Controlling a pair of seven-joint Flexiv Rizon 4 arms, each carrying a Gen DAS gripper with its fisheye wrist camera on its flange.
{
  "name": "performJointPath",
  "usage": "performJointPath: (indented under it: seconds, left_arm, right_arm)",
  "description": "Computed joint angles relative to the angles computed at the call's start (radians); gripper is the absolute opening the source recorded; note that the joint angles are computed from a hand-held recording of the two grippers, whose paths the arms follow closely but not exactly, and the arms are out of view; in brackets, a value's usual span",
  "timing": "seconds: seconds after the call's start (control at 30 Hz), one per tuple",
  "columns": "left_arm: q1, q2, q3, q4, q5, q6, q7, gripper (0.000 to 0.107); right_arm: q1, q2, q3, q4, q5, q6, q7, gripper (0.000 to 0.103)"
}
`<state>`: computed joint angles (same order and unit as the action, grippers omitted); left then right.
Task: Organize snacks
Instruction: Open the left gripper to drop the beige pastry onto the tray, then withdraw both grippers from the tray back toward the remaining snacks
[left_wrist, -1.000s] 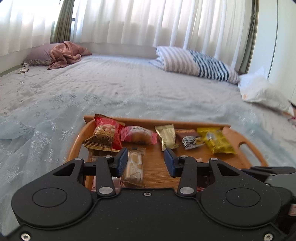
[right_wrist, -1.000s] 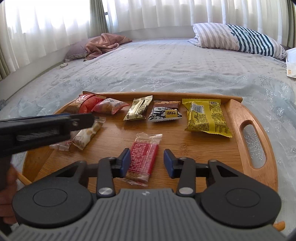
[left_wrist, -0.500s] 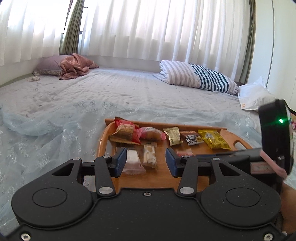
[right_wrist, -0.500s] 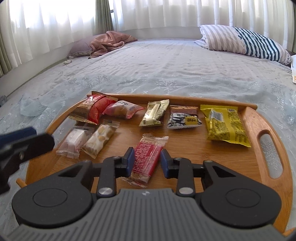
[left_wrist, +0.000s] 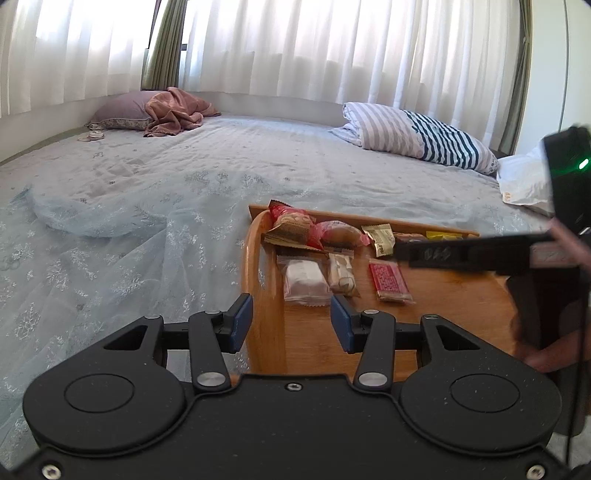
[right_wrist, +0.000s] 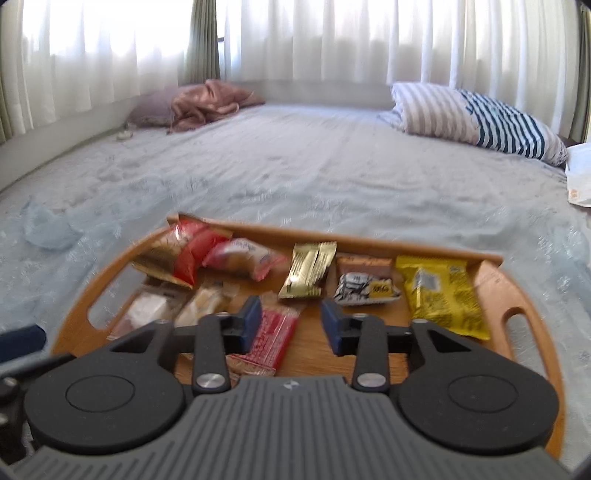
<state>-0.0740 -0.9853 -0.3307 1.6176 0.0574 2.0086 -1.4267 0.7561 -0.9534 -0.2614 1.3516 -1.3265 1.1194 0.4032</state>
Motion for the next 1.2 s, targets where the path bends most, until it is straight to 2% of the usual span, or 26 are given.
performJointPath:
  seconds: [0.1, 0.13, 0.2, 0.27, 0.3, 0.37, 0.43, 0.6, 0.67, 0.7, 0.83, 0.93, 0.97, 1.03, 1.07, 1.13, 1.2]
  left_arm:
    - [0.008, 0.012, -0.006, 0.029, 0.007, 0.011, -0.009, 0.044]
    - [0.018, 0.017, -0.015, 0.043, 0.016, 0.016, -0.015, 0.046]
    - [0.026, 0.032, -0.019, 0.075, 0.029, 0.032, -0.025, 0.053]
    - [0.028, 0.050, -0.011, 0.112, 0.046, 0.051, -0.030, 0.059]
    - [0.029, 0.059, -0.006, 0.131, 0.056, 0.059, -0.029, 0.060]
    - [0.023, 0.078, 0.011, 0.169, 0.064, 0.069, -0.028, 0.072]
    - [0.023, 0.092, 0.018, 0.202, 0.069, 0.070, -0.030, 0.078]
    - [0.057, 0.099, -0.014, 0.255, 0.090, 0.031, -0.037, 0.079]
    - [0.046, 0.097, -0.002, 0.264, 0.081, 0.026, -0.032, 0.079]
    - [0.039, 0.096, 0.006, 0.265, 0.076, 0.026, -0.027, 0.079]
    - [-0.013, 0.095, 0.057, 0.259, 0.047, 0.038, 0.002, 0.079]
    - [-0.028, 0.095, 0.065, 0.253, 0.029, 0.029, 0.017, 0.082]
    - [-0.043, 0.097, 0.079, 0.249, 0.015, 0.019, 0.024, 0.088]
    - [-0.127, 0.089, 0.153, 0.239, -0.080, 0.044, 0.058, 0.103]
    - [-0.140, 0.075, 0.169, 0.224, -0.073, 0.055, 0.038, 0.103]
    - [-0.139, 0.051, 0.159, 0.213, -0.074, 0.097, 0.038, 0.103]
    - [-0.169, 0.052, 0.180, 0.204, -0.096, 0.085, 0.062, 0.103]
  right_arm:
    - [0.006, 0.066, -0.023, 0.077, -0.111, 0.047, 0.156, 0.078]
    - [0.011, 0.090, -0.019, 0.103, -0.144, 0.032, 0.193, 0.081]
    - [0.025, 0.133, -0.005, 0.155, -0.192, -0.022, 0.233, 0.097]
    - [0.044, 0.181, 0.014, 0.219, -0.235, -0.087, 0.268, 0.103]
    - [0.051, 0.205, 0.026, 0.253, -0.260, -0.113, 0.287, 0.103]
    - [0.056, 0.236, 0.063, 0.304, -0.266, -0.156, 0.289, 0.103]
    - [0.056, 0.257, 0.104, 0.349, -0.258, -0.192, 0.288, 0.103]
    - [0.005, 0.254, 0.203, 0.389, -0.289, -0.144, 0.301, 0.102]
    - [-0.016, 0.241, 0.232, 0.382, -0.317, -0.117, 0.296, 0.094]
    - [-0.017, 0.236, 0.244, 0.379, -0.314, -0.122, 0.285, 0.094]
    - [-0.019, 0.215, 0.257, 0.361, -0.301, -0.119, 0.255, 0.094]
    - [-0.023, 0.206, 0.254, 0.350, -0.320, -0.103, 0.267, 0.094]
    - [-0.017, 0.202, 0.254, 0.346, -0.305, -0.118, 0.255, 0.093]
    - [0.008, 0.199, 0.252, 0.353, -0.249, -0.188, 0.225, 0.096]
    - [0.023, 0.199, 0.252, 0.358, -0.209, -0.231, 0.214, 0.103]
    - [0.054, 0.193, 0.253, 0.367, -0.115, -0.332, 0.202, 0.103]
    - [0.039, 0.190, 0.253, 0.387, -0.097, -0.296, 0.253, 0.103]
